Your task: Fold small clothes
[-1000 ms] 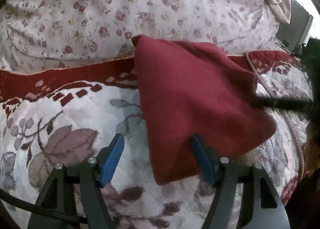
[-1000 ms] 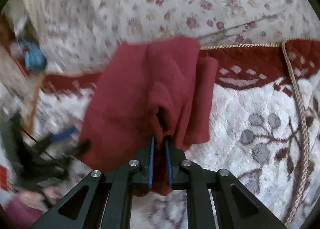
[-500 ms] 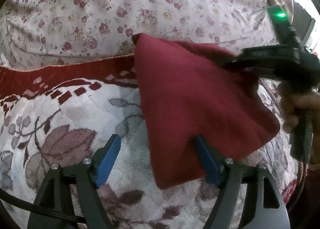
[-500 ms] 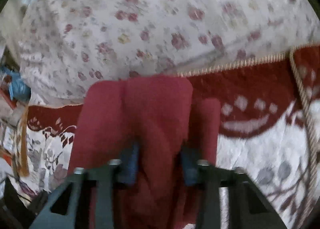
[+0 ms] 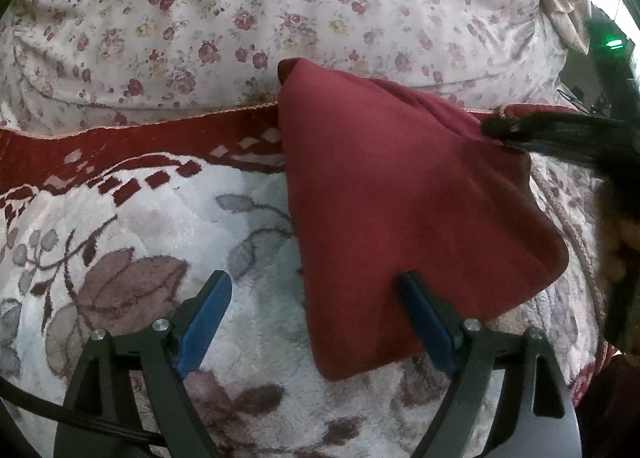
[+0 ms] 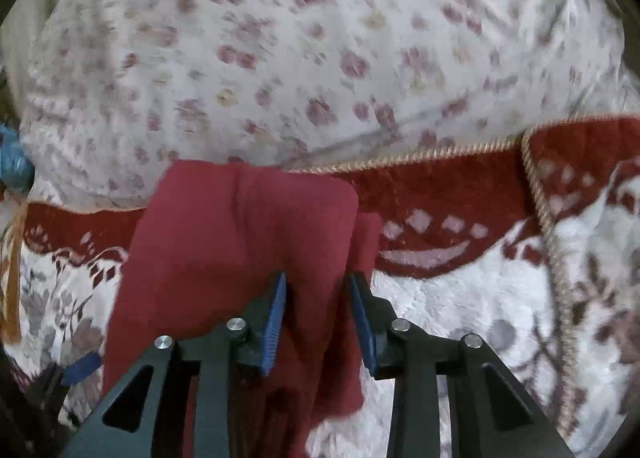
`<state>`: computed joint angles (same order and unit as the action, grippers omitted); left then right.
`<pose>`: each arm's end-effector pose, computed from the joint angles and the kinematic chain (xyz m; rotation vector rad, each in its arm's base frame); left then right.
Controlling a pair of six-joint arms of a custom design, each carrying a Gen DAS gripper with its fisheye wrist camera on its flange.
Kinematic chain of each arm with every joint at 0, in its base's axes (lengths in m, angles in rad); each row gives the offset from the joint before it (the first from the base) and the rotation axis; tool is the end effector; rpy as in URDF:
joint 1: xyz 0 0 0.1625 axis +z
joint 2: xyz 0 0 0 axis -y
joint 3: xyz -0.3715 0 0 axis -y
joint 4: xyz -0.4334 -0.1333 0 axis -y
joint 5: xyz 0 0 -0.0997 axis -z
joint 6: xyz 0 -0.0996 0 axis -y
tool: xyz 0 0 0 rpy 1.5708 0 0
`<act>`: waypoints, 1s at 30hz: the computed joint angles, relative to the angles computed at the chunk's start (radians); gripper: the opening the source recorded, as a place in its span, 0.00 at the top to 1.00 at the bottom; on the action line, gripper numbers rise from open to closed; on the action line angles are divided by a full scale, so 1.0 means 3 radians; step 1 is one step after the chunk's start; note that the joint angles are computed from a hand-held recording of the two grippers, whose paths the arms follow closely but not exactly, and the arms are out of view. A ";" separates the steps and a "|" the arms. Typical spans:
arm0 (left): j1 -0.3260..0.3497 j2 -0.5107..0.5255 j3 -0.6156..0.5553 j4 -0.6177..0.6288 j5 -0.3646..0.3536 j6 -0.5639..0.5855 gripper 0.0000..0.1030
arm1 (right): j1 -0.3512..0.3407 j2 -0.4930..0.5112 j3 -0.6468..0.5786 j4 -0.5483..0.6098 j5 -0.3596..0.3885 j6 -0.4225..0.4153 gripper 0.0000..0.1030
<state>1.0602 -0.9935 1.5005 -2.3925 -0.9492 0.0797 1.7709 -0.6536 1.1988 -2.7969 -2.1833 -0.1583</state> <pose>-0.1759 -0.7055 0.2172 0.6157 2.4707 -0.5688 0.2324 -0.7633 0.1631 0.1641 -2.4224 0.8705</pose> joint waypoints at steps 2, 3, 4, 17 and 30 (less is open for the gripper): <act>-0.0002 0.0001 0.0007 -0.0014 0.0008 0.0003 0.17 | 0.0080 -0.0079 0.0134 -0.0140 0.0077 -0.0132 0.65; -0.0002 -0.0002 0.0009 -0.0009 0.0006 0.0005 0.17 | 0.0114 -0.0112 0.0196 -0.0170 0.0130 -0.0186 0.65; -0.0002 -0.0004 0.0011 -0.0010 0.0005 0.0009 0.17 | 0.0145 -0.0120 0.0225 -0.0165 0.0178 -0.0252 0.65; -0.0005 -0.0013 0.0027 -0.0022 0.0042 0.0007 0.13 | 0.0136 -0.0145 0.0444 -0.0046 -0.0080 -0.0188 0.72; -0.0002 0.0008 0.0018 -0.0043 0.0075 -0.0036 0.09 | 0.0173 0.0026 0.0189 -0.0346 -0.0360 -0.0167 0.56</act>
<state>1.0596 -0.9911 1.5058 -2.4054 -0.9267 0.0689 1.8227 -0.6458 1.2557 -2.9007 -2.2913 -0.2083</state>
